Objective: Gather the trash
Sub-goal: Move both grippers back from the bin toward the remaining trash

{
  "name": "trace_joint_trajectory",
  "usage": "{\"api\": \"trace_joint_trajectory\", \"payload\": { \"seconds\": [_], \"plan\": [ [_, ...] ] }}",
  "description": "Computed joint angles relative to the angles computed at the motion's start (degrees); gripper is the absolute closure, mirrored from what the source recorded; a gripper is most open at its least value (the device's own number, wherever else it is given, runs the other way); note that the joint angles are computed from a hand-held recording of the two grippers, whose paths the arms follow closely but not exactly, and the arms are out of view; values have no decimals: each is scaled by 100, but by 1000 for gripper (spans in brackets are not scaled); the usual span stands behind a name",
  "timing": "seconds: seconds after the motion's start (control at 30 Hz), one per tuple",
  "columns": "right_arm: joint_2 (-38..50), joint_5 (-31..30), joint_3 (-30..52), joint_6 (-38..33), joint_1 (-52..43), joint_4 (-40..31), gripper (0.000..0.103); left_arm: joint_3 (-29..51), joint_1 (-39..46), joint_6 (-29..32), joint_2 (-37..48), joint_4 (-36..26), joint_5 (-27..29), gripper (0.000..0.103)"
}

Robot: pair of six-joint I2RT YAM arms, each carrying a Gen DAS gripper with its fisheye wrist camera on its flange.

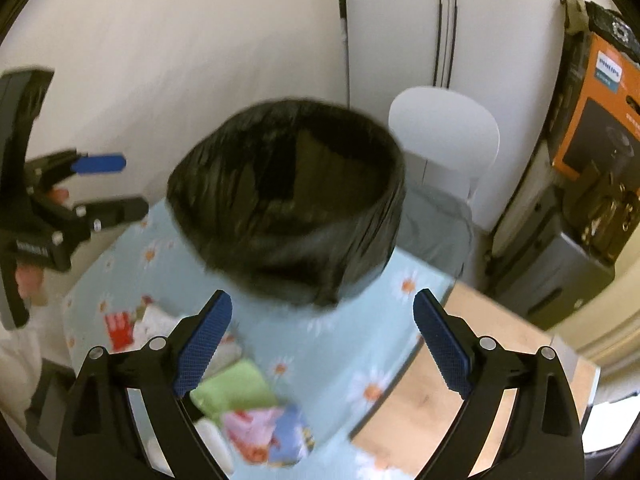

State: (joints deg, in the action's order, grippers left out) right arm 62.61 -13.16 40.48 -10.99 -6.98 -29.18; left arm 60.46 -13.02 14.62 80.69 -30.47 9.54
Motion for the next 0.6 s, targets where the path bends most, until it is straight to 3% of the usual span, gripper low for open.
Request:
{"api": "trace_joint_trajectory", "payload": {
  "seconds": [0.2, 0.6],
  "plan": [
    [-836, 326, -621, 537, 723, -509, 15, -617, -58, -38, -811, -368, -137, 6],
    [-2224, 1024, -1314, 1685, 1935, -1372, 14, -1593, 307, 275, -2149, -897, 149, 6]
  ]
}}
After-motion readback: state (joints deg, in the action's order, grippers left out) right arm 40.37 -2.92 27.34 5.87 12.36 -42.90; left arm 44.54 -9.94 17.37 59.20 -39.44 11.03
